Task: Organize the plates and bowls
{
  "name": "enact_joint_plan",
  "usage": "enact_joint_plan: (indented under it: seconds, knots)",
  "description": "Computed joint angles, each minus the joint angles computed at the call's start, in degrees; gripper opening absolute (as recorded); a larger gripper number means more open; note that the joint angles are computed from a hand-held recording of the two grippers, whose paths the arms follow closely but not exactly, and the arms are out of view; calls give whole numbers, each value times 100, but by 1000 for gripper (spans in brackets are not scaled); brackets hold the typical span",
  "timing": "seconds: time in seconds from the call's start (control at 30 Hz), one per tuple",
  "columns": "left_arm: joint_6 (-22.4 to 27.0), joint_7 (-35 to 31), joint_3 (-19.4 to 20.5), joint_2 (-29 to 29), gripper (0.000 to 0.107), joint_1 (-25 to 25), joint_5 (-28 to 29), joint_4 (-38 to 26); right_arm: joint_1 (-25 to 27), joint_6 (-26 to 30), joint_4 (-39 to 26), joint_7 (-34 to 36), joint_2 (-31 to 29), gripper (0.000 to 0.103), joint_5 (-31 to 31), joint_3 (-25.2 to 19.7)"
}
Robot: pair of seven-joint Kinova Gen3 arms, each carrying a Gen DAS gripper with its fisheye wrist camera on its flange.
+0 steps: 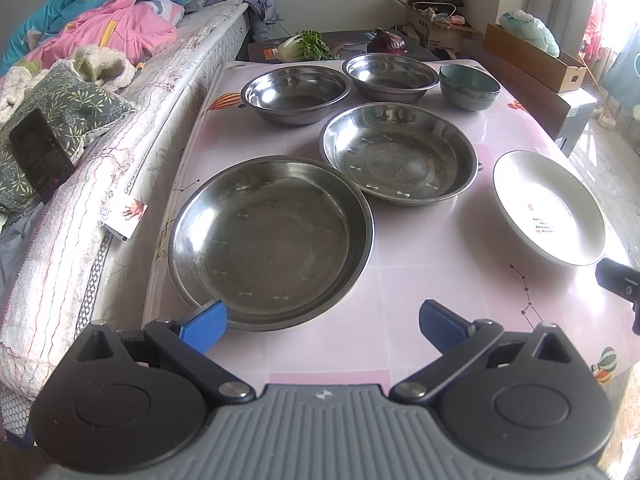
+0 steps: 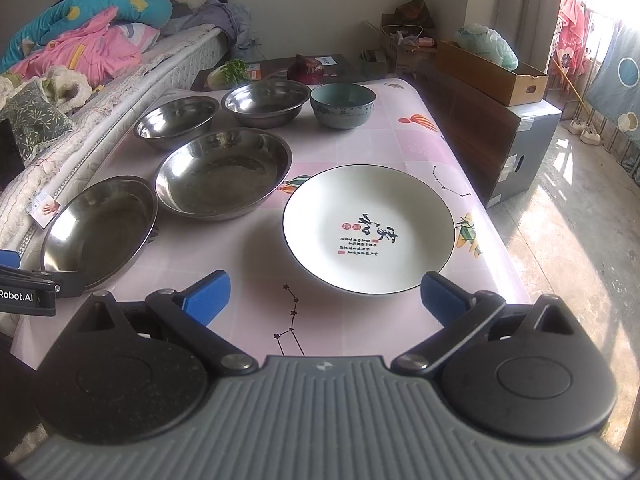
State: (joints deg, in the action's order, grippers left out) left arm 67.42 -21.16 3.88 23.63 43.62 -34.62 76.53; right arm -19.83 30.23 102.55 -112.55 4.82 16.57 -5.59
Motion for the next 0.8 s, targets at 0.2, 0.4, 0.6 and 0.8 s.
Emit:
enact_joint_plan:
  seconds: [0.2, 0.4, 0.6, 0.8]
  knots:
    - [2, -8, 5, -5, 103, -8, 4, 7, 19, -3, 2, 29, -1, 102, -25, 1]
    - [-4, 0, 5, -7, 103, -5, -3, 16, 23, -10, 7, 39, 0, 102, -40, 0]
    - [-39, 58, 11, -52, 103, -4, -9, 116, 31, -5, -1, 74, 20, 102, -62, 3]
    - [-16, 23, 33, -40, 103, -56, 30, 84, 13, -3, -7, 57, 37, 102, -43, 11]
